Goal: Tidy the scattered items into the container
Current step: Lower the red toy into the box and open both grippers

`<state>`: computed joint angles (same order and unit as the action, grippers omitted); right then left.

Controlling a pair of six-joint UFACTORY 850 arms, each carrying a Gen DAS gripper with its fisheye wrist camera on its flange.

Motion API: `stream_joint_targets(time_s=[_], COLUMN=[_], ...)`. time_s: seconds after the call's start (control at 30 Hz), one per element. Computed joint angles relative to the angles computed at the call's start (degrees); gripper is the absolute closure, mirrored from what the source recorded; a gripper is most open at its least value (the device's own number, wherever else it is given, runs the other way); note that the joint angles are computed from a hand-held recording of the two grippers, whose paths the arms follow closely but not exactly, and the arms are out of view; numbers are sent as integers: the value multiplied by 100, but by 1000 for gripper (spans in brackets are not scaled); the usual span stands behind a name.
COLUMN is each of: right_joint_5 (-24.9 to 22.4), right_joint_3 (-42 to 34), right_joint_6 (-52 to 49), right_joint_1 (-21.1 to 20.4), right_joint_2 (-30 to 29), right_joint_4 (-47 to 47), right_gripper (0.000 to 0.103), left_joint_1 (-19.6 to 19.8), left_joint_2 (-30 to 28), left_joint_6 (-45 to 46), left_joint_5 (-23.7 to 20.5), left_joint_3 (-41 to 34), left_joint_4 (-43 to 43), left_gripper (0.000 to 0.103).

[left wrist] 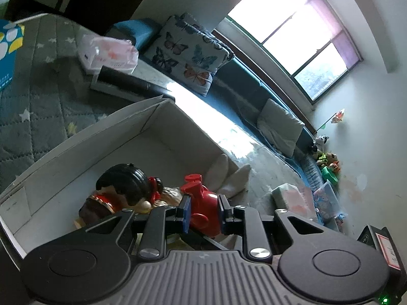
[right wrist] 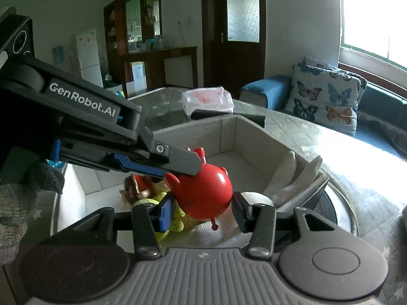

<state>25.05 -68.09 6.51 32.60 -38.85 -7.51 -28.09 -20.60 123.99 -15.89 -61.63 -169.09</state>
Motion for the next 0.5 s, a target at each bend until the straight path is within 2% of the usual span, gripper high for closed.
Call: stream_joint_targets(time_s=[0.5], right_joint_5=[-159], right_joint_3=[-70], right_joint_6=[-175], right_joint_1=[57], right_joint_2=[-49], right_joint_4=[152], right_gripper=[54], left_joint_1=[8], left_joint_2=[26], left_joint_6=[179], left_joint_5=[63], left_joint_3=[98], left_joint_4=[-419], left_gripper=[76])
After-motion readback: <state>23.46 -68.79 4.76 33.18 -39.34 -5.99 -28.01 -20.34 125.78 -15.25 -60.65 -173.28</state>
